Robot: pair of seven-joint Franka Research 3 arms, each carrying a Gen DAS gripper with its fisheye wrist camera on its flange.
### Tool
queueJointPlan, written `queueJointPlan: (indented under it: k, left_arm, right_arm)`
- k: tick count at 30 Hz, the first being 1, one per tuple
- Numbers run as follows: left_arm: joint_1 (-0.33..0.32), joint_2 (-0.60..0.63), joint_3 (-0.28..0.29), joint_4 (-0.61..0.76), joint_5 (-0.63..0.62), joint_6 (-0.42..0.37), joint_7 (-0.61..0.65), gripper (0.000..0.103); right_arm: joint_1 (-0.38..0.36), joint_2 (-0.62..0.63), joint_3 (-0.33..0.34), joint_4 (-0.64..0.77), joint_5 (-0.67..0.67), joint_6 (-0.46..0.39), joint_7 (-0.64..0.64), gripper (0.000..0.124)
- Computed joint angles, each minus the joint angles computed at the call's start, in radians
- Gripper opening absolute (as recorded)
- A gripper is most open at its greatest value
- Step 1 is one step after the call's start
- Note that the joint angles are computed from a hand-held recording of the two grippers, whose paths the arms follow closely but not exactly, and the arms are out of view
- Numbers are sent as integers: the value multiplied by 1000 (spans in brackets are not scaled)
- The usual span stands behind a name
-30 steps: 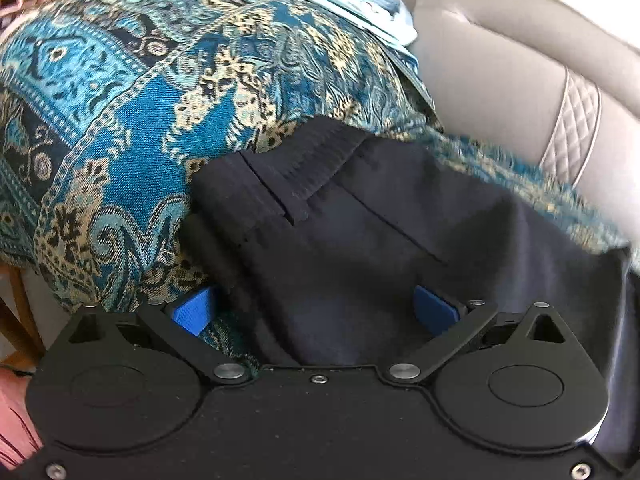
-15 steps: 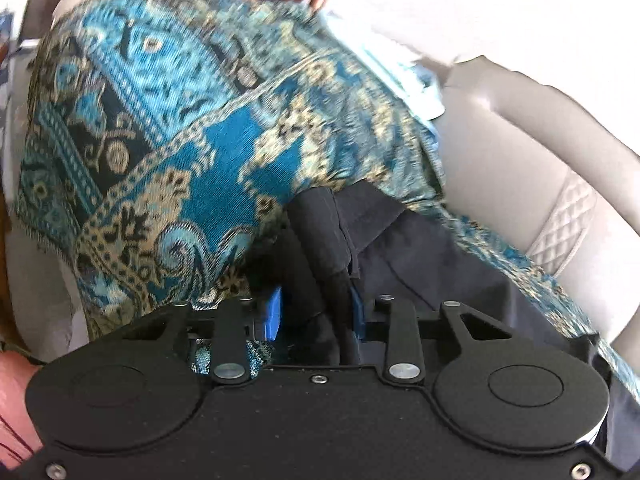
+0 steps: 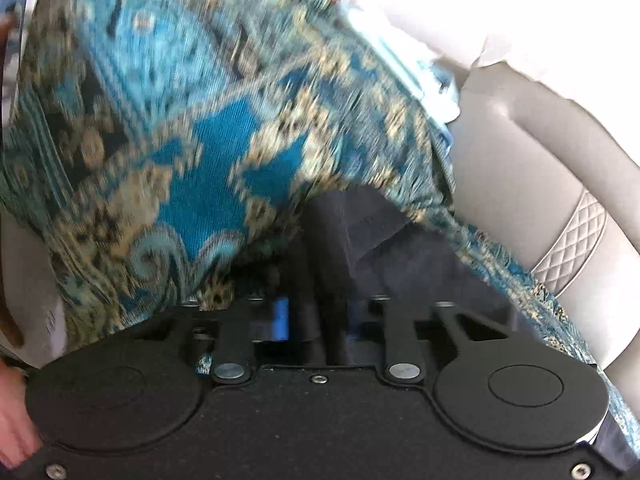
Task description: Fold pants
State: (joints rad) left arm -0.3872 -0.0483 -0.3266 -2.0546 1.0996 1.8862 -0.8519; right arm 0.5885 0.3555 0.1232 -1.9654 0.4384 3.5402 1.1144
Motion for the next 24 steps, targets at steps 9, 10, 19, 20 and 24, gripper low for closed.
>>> queueJointPlan:
  k: [9,10,19,20,24]
  left_arm:
    - [-98,131,-27,240,293,-88,251,14]
    - [-116,157,-22,279,335,-78,284,14]
    - [-227,427,55,668,464,232,542,14]
    - [-237,471,58,727,450,268,586,14]
    - [-258,686,47,994,332,411,810,15]
  right_arm:
    - [-669,-87,543,-71,-411,-168,306,103]
    - [-710,-92,572,-77,-429,-169,334,103]
    - [-1112,-102,887,-156,-549,-128,622,103]
    - [-1101,-121,861,-168,-528,-114,652,103]
    - [-1100,-177,796,-204,-483,-94,775,103]
